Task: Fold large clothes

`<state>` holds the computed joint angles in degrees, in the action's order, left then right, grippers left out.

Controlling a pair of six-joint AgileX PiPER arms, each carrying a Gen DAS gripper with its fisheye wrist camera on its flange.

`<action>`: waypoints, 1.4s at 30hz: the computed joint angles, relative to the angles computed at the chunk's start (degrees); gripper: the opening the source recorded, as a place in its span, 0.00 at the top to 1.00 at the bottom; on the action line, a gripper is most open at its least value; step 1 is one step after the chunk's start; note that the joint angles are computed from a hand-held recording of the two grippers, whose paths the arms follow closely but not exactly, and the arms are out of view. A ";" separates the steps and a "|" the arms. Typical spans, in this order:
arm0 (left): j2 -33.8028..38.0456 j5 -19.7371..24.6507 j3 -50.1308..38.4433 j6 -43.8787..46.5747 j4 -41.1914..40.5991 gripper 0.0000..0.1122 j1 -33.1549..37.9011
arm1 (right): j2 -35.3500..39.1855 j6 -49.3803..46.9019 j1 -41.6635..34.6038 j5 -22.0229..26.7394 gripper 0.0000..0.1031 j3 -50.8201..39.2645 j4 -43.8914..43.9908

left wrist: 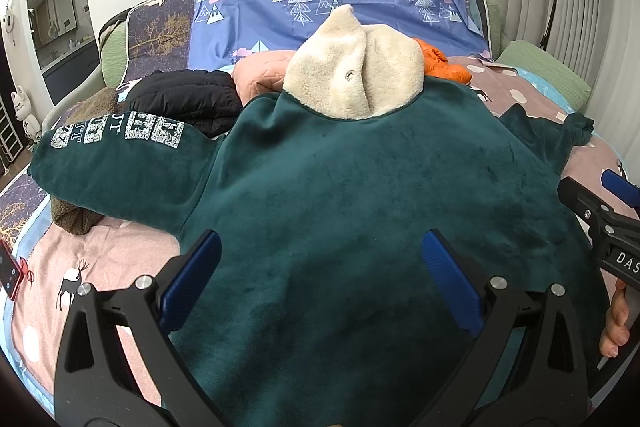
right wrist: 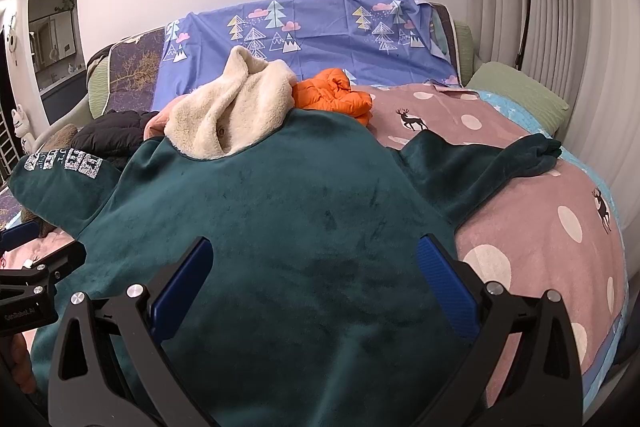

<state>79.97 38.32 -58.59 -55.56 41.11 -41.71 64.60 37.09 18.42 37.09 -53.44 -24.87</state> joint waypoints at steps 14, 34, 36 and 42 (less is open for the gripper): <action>-0.31 0.13 -0.17 -0.68 0.85 0.10 -0.39 | 0.36 -2.05 -1.11 -0.04 0.01 -0.93 1.25; -0.54 0.69 -0.52 -0.93 1.58 0.10 -0.47 | 0.71 -0.88 -0.23 0.66 0.01 -1.39 0.23; -0.67 0.65 -0.44 -1.35 2.16 0.10 -0.64 | 0.79 -0.16 0.09 0.67 0.01 -1.28 -0.27; -0.55 0.97 -0.57 -1.63 2.43 0.10 -0.88 | 0.82 0.70 0.34 0.30 0.01 -0.80 -1.04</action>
<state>79.42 39.29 -59.16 -57.18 43.54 -42.60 65.43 37.80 18.76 37.40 -54.24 -25.91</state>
